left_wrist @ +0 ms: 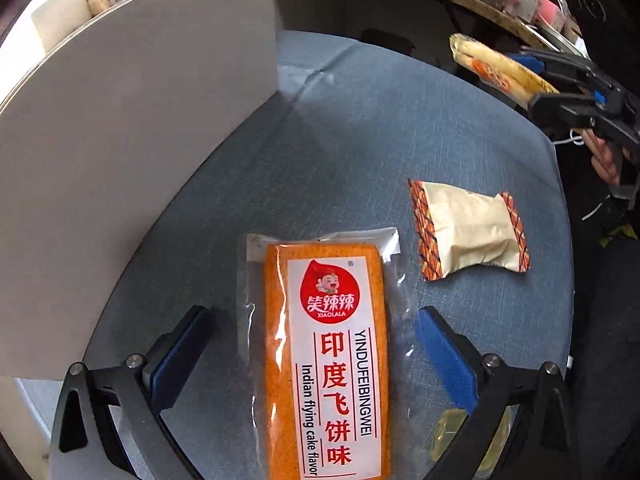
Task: Organize snacks
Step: 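Grasp the orange cake bar with the left tool while the right tool holds the cookie bag, then lower the orange cake bar and cookie bag into the box, open both tools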
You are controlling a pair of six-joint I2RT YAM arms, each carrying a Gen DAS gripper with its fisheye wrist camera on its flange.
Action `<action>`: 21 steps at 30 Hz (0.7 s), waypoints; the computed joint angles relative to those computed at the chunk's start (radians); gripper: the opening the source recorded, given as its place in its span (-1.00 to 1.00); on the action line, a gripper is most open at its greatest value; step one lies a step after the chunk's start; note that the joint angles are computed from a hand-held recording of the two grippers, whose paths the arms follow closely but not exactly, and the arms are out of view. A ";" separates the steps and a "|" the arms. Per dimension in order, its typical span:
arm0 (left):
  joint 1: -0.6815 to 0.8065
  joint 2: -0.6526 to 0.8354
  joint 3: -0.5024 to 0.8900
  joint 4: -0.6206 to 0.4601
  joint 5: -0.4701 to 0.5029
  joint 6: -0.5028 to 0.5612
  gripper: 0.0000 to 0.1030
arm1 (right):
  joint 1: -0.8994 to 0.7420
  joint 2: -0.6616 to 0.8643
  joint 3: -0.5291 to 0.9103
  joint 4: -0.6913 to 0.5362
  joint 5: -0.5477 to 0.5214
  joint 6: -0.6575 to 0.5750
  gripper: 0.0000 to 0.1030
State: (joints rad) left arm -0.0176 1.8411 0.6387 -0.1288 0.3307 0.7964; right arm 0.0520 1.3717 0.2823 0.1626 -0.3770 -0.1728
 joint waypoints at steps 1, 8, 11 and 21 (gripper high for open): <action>0.005 -0.012 -0.013 0.012 -0.006 0.004 0.99 | -0.002 0.008 0.002 0.003 -0.003 -0.002 0.54; 0.142 -0.133 -0.079 -0.054 0.112 0.044 0.17 | -0.006 0.041 -0.001 0.035 -0.018 -0.002 0.54; 0.180 -0.179 -0.108 -0.072 0.120 0.074 0.14 | 0.004 0.048 -0.006 0.051 -0.018 0.008 0.54; 0.311 -0.738 -0.255 -0.131 0.164 -0.195 0.14 | 0.034 0.007 0.003 0.055 -0.030 0.047 0.54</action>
State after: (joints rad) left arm 0.2937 1.1030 0.3836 -0.2602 0.4943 0.6010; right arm 0.0855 1.3787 0.2849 0.2171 -0.4073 -0.1263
